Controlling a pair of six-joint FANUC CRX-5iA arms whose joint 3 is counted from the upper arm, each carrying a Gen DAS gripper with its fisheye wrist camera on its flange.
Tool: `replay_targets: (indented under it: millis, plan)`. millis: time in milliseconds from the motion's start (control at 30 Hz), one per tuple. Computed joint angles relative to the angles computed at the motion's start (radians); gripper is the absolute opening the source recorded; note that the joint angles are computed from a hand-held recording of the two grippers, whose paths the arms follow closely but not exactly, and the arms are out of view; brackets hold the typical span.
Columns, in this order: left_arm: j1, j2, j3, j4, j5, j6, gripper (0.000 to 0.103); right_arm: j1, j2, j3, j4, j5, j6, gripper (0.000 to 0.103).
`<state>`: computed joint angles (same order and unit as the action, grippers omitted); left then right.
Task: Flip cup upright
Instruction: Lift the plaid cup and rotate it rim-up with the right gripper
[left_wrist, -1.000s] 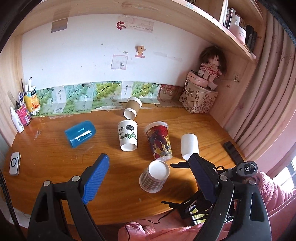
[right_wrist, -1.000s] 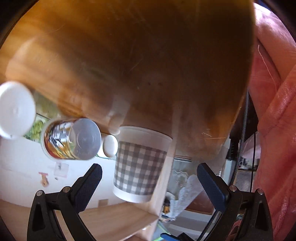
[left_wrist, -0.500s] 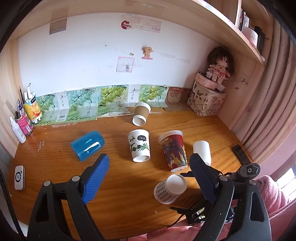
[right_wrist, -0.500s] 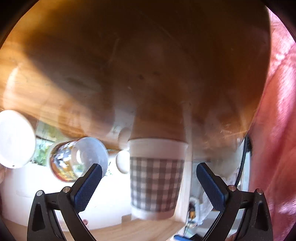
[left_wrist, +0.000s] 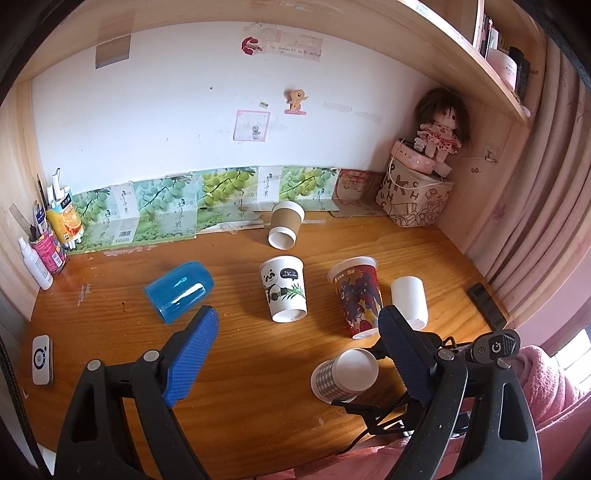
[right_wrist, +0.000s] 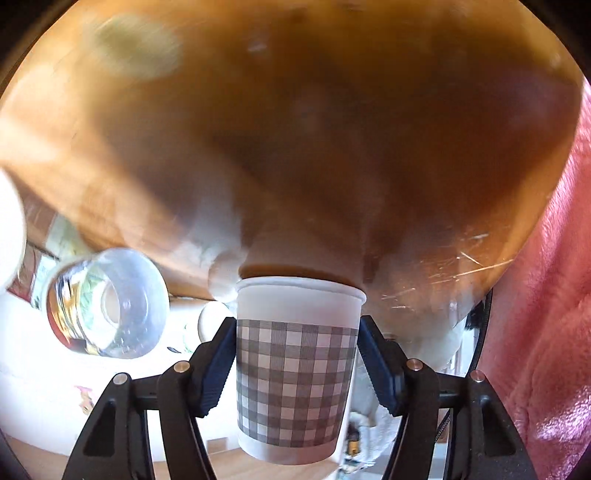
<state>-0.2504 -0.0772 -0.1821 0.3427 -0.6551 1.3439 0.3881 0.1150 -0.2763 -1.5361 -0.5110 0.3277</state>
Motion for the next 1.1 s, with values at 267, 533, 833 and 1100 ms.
replay_targets:
  millis: [267, 533, 833, 1100]
  plan:
    - [-0.011, -0.022, -0.015, -0.02, -0.005, 0.038, 0.09, 0.031, -0.026, 0.047, 0.222, -0.004, 0.025, 0.063]
    - [-0.039, -0.053, -0.033, -0.062, -0.022, 0.113, 0.09, 0.125, -0.056, 0.078, 0.612, -0.021, -0.077, 0.063]
    - [-0.073, -0.088, -0.049, -0.13, -0.052, 0.223, 0.09, 0.243, -0.068, 0.089, 1.121, -0.043, -0.178, 0.062]
    - [-0.104, -0.109, -0.051, -0.195, -0.069, 0.326, 0.09, 0.341, -0.129, -0.053, 1.617, 0.013, -0.3, 0.062]
